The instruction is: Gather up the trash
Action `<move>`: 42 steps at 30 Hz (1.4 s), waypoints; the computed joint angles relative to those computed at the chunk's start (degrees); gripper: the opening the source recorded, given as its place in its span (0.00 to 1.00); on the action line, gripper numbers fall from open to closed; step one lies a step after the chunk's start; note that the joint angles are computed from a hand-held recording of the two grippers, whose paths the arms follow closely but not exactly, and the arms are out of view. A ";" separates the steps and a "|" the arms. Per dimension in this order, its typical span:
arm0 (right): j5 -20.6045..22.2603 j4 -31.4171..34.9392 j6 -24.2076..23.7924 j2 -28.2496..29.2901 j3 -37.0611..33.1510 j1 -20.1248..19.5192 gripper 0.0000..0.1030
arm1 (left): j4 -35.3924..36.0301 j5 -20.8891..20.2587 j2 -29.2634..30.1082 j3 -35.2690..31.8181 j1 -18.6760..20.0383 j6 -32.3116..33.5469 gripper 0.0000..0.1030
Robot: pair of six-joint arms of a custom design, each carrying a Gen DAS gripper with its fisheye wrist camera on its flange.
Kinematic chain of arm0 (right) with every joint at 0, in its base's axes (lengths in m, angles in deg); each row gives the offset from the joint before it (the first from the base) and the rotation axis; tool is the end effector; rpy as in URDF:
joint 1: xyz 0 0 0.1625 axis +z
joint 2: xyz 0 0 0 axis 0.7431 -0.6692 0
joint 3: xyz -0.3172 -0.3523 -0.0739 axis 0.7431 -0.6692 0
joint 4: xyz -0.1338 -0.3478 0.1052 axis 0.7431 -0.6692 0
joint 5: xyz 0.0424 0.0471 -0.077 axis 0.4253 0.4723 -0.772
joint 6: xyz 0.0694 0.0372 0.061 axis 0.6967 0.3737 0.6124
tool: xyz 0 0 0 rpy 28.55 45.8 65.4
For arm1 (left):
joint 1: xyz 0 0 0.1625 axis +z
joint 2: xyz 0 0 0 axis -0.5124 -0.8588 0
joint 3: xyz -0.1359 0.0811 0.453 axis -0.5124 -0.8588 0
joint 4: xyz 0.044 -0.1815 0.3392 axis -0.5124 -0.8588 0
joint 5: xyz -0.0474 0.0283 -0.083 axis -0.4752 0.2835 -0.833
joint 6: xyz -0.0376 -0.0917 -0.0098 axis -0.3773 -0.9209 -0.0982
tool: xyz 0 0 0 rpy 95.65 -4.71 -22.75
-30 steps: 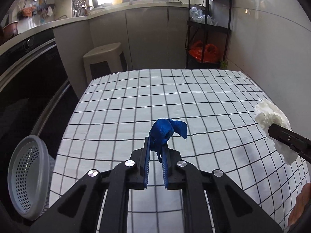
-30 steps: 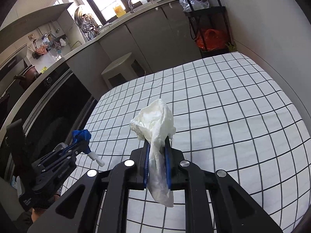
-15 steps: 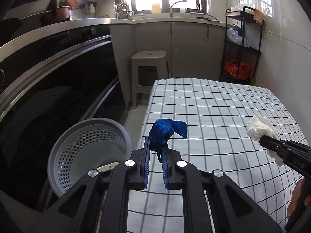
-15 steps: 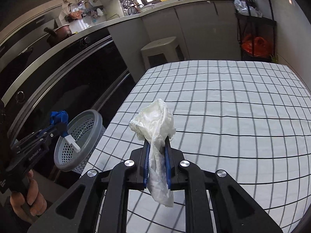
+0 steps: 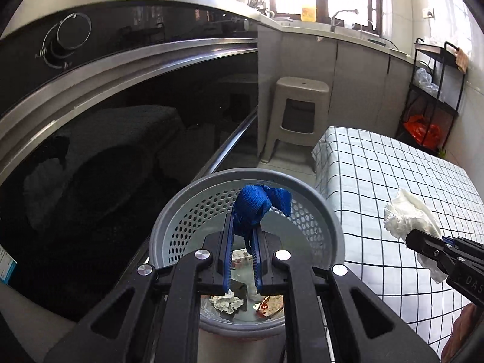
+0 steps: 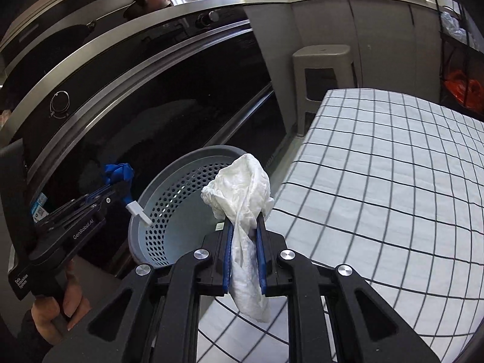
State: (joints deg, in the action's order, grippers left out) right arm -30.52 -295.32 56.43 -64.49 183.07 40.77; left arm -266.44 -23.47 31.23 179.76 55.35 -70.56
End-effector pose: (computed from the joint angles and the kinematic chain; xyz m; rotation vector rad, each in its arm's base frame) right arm 0.1004 -0.3373 0.2106 0.2942 -2.5341 1.0289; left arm -0.2800 -0.3654 0.0529 0.6662 2.2257 -0.9265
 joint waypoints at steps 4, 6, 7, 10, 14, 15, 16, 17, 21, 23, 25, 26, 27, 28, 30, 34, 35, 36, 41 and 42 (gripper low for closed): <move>-2.26 5.38 0.07 1.77 -5.05 3.20 0.13 | 0.56 1.69 -0.12 -0.73 2.47 0.29 0.11; -3.01 7.88 0.07 2.73 -7.42 3.96 0.13 | 0.32 0.90 -0.54 -1.24 3.96 0.57 0.11; -3.27 8.88 0.35 3.36 -8.44 4.39 0.13 | 0.05 0.54 -0.74 -1.39 4.60 1.01 0.11; -4.16 11.55 0.67 5.04 -11.29 5.18 0.13 | 0.81 0.24 -1.27 -1.87 5.92 0.87 0.11; -5.01 12.85 0.62 6.82 -13.40 5.80 0.13 | 2.02 -1.14 -2.25 -1.89 7.35 -0.08 0.12; -4.89 13.01 0.67 7.00 -13.59 5.73 0.13 | 2.22 -1.30 -2.32 -2.20 7.74 0.02 0.15; -4.90 12.99 0.88 7.25 -13.68 5.86 0.13 | 2.36 -1.33 -2.44 -2.17 7.89 -0.13 0.16; -4.92 13.27 0.97 7.36 -13.97 5.92 0.15 | 2.28 -1.26 -2.57 -1.92 7.98 -0.26 0.16; -4.22 12.76 1.13 7.29 -13.90 6.02 0.53 | 1.62 -0.63 -2.82 -1.28 7.94 -0.72 0.37; -4.51 9.71 0.75 8.02 -13.23 6.32 0.54 | 0.86 -0.29 -2.95 -0.73 7.60 -0.99 0.45; -4.74 9.15 0.95 7.86 -12.88 6.38 0.54 | 0.22 0.18 -2.97 -0.30 7.18 -1.26 0.50; -4.78 9.02 1.26 7.71 -12.65 6.32 0.54 | -0.06 0.37 -2.95 -0.15 7.00 -1.37 0.54; -4.78 9.22 1.59 7.44 -12.57 6.22 0.54 | -0.26 0.60 -2.92 0.01 6.76 -1.55 0.57; -4.77 9.28 1.87 7.26 -12.57 6.06 0.54 | -0.54 0.71 -2.84 0.11 6.61 -1.60 0.58; -5.09 8.62 2.35 7.26 -12.12 6.00 0.54 | -1.34 0.91 -2.76 0.44 6.18 -1.66 0.63; -5.86 6.61 2.70 7.62 -11.26 5.97 0.54 | -1.59 1.52 -2.71 0.88 5.38 -1.90 0.66; -5.94 6.11 2.83 7.74 -11.03 5.93 0.54 | -1.88 1.55 -2.64 0.96 5.29 -1.76 0.66; -5.98 5.63 2.89 7.84 -10.80 5.86 0.54 | -1.88 1.69 -2.58 1.06 5.07 -1.93 0.67; -7.06 3.68 3.17 8.22 -9.61 5.94 0.54 | -3.53 2.09 -2.39 1.96 4.31 -1.54 0.73; -7.16 3.36 3.29 8.29 -9.32 5.90 0.55 | -3.58 2.18 -2.32 2.13 4.16 -1.69 0.75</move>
